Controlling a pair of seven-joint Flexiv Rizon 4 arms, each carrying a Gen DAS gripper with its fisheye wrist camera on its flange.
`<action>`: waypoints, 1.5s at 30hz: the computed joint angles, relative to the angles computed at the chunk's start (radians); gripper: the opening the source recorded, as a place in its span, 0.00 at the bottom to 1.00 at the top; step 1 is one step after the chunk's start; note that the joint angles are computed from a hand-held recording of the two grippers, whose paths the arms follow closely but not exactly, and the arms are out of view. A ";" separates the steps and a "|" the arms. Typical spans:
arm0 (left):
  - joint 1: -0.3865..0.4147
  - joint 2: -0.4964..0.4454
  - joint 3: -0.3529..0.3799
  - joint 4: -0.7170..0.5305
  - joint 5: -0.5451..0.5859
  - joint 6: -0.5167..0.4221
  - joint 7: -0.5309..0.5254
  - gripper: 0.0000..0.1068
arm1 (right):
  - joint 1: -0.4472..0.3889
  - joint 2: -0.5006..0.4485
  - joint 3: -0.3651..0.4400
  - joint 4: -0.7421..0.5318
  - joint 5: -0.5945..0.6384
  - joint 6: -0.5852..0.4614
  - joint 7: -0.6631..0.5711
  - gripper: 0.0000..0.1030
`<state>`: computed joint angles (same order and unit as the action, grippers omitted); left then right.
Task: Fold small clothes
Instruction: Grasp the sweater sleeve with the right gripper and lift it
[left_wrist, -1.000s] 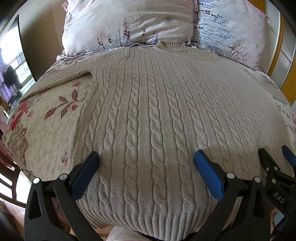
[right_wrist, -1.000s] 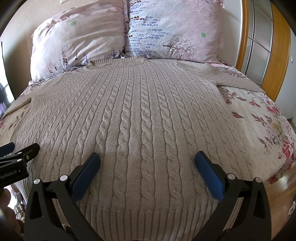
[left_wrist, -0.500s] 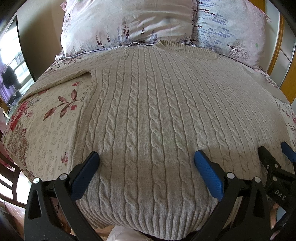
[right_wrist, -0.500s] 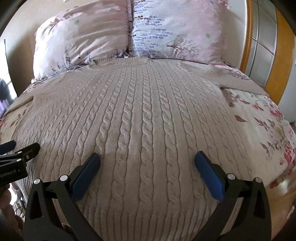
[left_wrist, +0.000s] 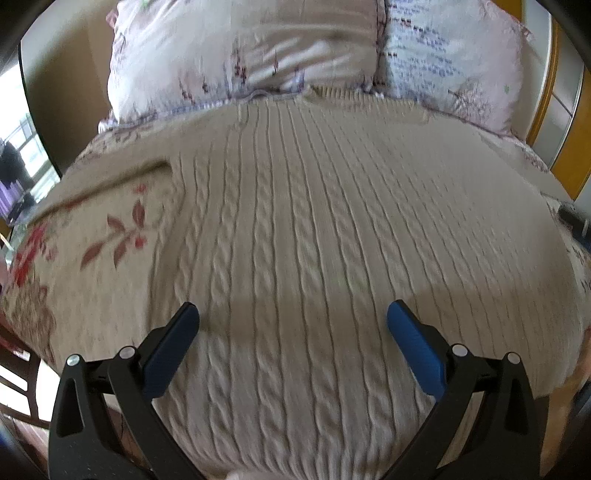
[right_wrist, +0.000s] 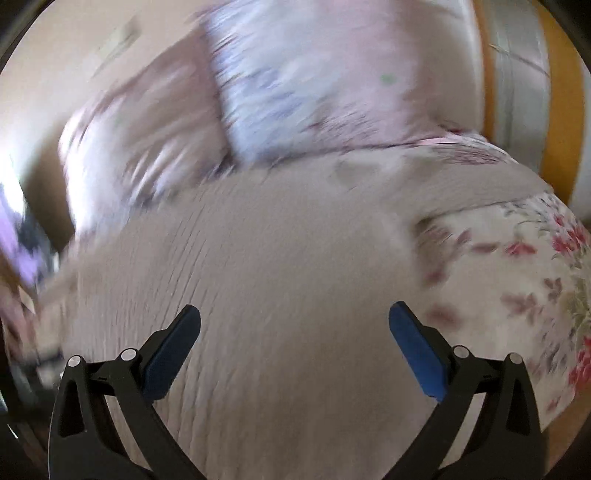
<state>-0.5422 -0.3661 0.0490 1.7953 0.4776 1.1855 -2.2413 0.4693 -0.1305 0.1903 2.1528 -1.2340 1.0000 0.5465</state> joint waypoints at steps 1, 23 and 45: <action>0.004 -0.008 0.006 -0.008 0.014 0.034 -0.004 0.95 | -0.030 0.029 -0.022 0.023 -0.009 0.017 0.045 0.94; 0.202 -0.143 -0.148 -0.089 -0.512 0.170 0.515 0.95 | -0.502 -0.007 -0.192 0.165 -0.311 0.430 0.758 0.16; 0.319 -0.208 -0.360 -0.089 -0.850 0.225 0.825 0.95 | -0.271 -0.222 -0.104 -0.229 -0.350 0.460 0.218 0.09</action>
<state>-0.2236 -0.5738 -0.3108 1.7060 -0.3719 1.4110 -1.4162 0.1981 -0.3523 0.0866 1.9235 -1.5838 1.4601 0.7644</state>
